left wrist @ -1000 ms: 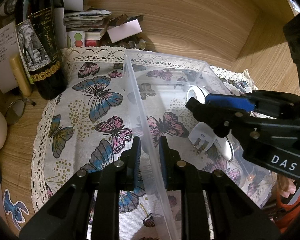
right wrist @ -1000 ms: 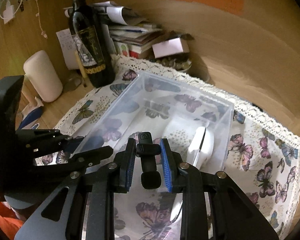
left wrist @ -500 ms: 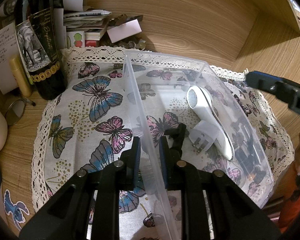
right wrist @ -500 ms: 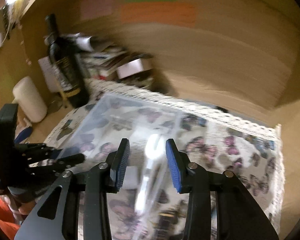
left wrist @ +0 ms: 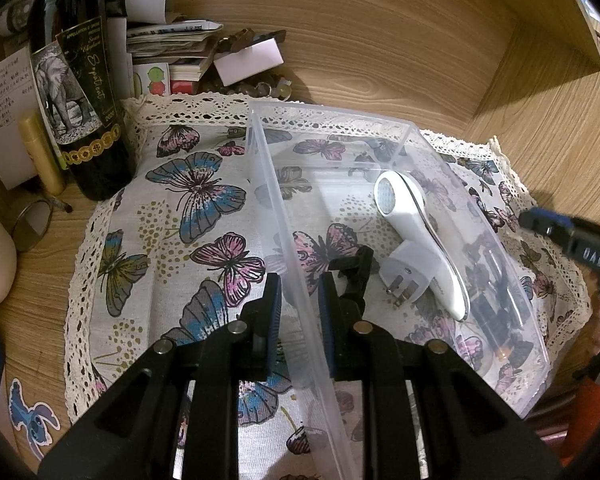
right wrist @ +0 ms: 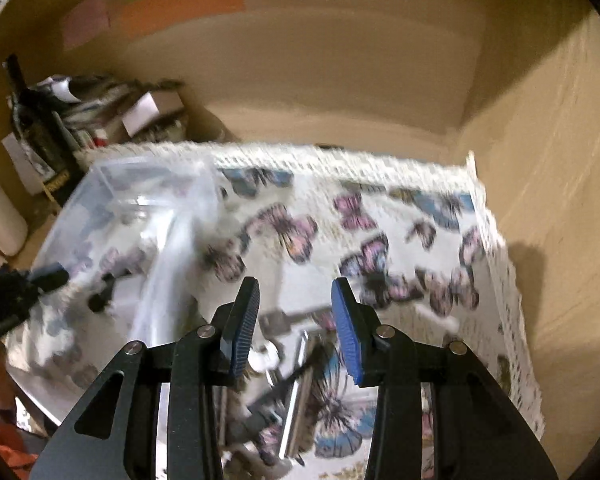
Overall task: Organize rigid objects
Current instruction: 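Grasp the metal pen with the right gripper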
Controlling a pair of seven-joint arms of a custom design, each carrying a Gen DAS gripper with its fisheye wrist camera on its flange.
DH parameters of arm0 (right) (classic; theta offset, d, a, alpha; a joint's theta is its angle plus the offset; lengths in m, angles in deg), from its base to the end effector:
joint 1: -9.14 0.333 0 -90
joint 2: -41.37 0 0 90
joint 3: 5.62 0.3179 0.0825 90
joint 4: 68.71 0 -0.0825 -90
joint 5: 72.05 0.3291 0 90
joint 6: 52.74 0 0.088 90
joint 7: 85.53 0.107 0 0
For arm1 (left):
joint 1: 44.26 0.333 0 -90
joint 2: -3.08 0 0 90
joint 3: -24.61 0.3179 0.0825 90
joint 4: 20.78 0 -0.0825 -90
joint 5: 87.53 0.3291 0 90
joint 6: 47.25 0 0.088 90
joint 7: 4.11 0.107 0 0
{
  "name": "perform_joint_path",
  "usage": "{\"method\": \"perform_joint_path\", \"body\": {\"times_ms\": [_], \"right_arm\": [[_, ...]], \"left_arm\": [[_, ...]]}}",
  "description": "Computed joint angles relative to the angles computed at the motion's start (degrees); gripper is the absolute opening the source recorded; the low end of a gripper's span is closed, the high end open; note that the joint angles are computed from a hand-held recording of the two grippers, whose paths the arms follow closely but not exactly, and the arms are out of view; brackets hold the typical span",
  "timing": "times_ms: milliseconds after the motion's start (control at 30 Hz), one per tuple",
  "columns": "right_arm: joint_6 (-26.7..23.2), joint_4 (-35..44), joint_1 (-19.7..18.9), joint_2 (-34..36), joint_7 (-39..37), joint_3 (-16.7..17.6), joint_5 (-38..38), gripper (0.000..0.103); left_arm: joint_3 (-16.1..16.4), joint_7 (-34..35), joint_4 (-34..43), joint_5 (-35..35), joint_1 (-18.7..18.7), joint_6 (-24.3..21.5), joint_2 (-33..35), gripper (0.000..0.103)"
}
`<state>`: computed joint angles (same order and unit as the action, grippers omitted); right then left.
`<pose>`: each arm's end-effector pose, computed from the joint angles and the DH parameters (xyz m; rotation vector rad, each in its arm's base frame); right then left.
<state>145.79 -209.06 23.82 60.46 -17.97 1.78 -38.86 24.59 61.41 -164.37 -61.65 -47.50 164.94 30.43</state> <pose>0.4810 0.1238 0.2916 -1.9635 1.7001 -0.5683 0.4723 -0.0844 0.2410 -1.8178 2.0125 -0.9167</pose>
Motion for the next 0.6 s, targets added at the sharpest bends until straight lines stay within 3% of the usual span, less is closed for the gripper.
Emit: {"method": "perform_joint_path", "body": {"times_ms": [300, 367, 467, 533, 600], "right_arm": [[-2.3, -1.8, -6.2, 3.5, 4.3, 4.3, -3.4, 0.034], [-2.2, -1.7, -6.0, 4.7, 4.4, 4.0, -3.5, 0.028], [-0.3, -2.0, -2.6, 5.1, 3.9, 1.3, -1.7, 0.015], [0.6, -2.4, -4.9, 4.8, 5.1, 3.3, -3.1, 0.015], [1.5, -2.5, -2.4, 4.4, 4.5, 1.3, -1.7, 0.015]], "left_arm": [[-0.4, -0.4, 0.1, 1.0, 0.9, 0.1, 0.1, 0.019], [-0.2, -0.3, 0.1, 0.9, 0.8, 0.1, 0.1, 0.019], [-0.2, -0.3, 0.1, 1.0, 0.9, 0.0, 0.1, 0.019], [-0.2, -0.2, -0.1, 0.9, 0.8, 0.2, 0.0, 0.019], [-0.3, -0.4, -0.1, 1.1, 1.0, 0.2, 0.0, 0.019]]}}
